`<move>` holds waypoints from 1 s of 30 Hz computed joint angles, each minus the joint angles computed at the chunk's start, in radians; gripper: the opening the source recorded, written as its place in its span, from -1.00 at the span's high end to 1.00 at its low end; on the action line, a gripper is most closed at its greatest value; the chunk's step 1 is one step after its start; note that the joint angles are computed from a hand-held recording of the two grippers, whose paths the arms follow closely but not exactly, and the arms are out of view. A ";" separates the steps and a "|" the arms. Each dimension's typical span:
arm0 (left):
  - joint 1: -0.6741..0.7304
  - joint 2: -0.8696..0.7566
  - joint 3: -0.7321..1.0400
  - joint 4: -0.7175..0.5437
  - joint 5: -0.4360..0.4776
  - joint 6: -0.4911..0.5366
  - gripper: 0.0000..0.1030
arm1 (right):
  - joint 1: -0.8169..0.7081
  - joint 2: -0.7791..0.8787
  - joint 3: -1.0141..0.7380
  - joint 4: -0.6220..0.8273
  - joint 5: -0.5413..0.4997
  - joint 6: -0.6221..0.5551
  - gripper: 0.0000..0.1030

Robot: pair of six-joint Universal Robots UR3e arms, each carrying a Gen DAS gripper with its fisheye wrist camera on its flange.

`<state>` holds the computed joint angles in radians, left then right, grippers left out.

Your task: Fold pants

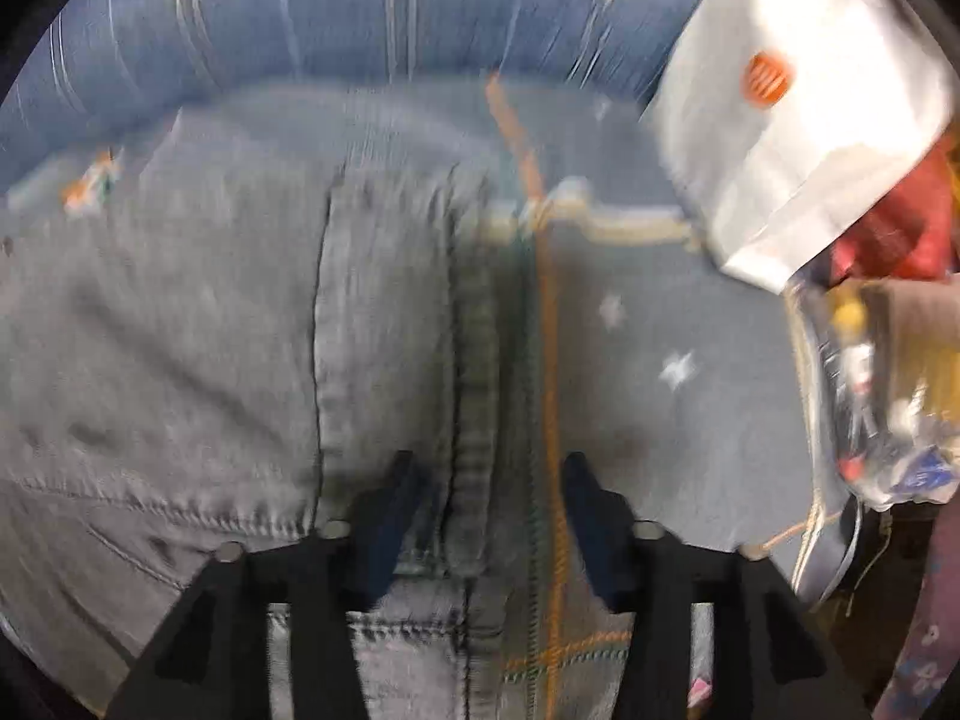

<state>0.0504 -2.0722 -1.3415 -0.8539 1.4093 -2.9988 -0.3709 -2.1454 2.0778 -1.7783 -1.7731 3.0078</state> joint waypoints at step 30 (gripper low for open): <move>0.000 -0.417 0.822 -0.510 -0.043 -0.036 0.96 | 0.000 0.397 -0.136 -0.411 0.168 0.086 0.83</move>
<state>0.0503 -2.4895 -0.5200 -1.3634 1.3659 -3.0345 -0.3706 -1.7488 1.9423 -2.1898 -1.6055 3.0938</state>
